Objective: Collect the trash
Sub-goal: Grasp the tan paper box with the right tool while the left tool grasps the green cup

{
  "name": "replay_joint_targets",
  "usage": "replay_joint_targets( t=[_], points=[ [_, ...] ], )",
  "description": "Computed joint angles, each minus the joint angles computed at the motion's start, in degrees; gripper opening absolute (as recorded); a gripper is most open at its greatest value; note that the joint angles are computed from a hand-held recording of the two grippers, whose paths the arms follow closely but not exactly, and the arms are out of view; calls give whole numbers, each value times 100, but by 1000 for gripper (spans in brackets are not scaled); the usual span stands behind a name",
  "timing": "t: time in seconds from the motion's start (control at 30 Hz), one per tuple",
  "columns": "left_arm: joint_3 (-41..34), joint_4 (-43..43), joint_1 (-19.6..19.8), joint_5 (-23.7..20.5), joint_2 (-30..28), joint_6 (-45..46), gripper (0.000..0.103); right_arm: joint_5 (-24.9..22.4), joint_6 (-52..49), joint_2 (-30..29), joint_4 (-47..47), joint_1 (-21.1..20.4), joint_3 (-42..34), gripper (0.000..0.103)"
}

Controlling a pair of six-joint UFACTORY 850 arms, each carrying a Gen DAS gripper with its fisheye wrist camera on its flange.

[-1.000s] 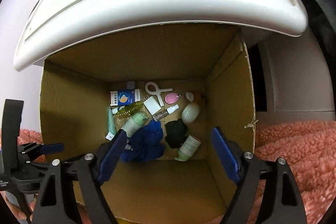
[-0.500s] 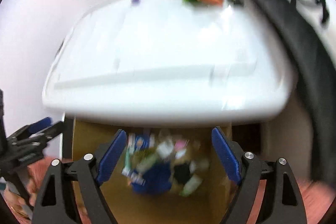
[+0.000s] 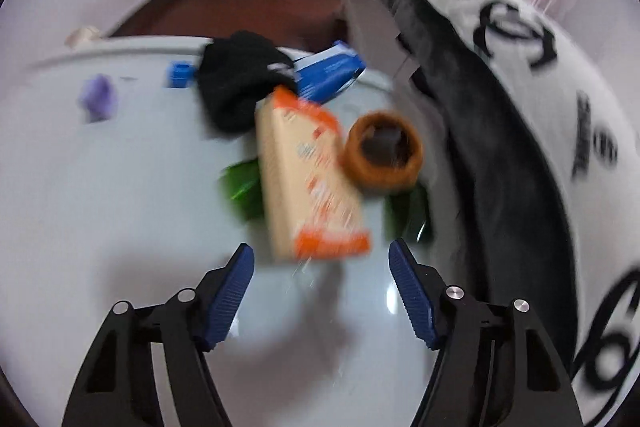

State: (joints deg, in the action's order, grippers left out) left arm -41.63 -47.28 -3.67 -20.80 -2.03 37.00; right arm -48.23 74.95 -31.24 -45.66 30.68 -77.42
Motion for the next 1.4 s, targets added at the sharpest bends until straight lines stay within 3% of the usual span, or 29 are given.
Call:
replay_joint_targets(
  t=[0.07,0.1,0.2,0.33,0.5,0.57,0.7,0.83,1.0,1.13,1.33,1.4],
  points=[
    [-11,150,-31,20,-36,-133,84,-232,-129,-220,-23,-10,-235,60],
    [-5,375,-86,85,-27,-361,84,-315,-211,-283,-1,-18,-303,44],
    [-16,635,-193,63,-48,-511,84,-466,-193,-221,34,22,-232,17],
    [73,729,-348,175,15,-372,84,238,99,627,189,198,570,15],
    [185,220,-530,353,95,496,84,2117,1345,2357,564,310,2194,15],
    [252,-406,-618,375,155,1395,84,2230,2077,2797,260,532,2566,15],
    [96,-1159,-959,368,177,2534,84,1682,3260,3327,-547,1149,2956,15],
    [-939,2,-1575,309,-668,1311,84,1458,3553,3530,-794,1451,3161,15],
    [-2500,2056,-2276,329,-2071,-893,84,1128,3901,3741,-1191,1498,3392,15],
    [-3522,2096,-2565,62,-2906,-1181,84,1352,3986,3948,-1186,1336,3617,15],
    [-4588,3385,-2848,-205,-3798,-2496,84,1767,3826,3960,-1181,1291,3670,15],
    [-4674,3807,-2915,-96,-3875,-2819,83,1937,3621,3888,-1063,1220,3634,15]
  ],
)
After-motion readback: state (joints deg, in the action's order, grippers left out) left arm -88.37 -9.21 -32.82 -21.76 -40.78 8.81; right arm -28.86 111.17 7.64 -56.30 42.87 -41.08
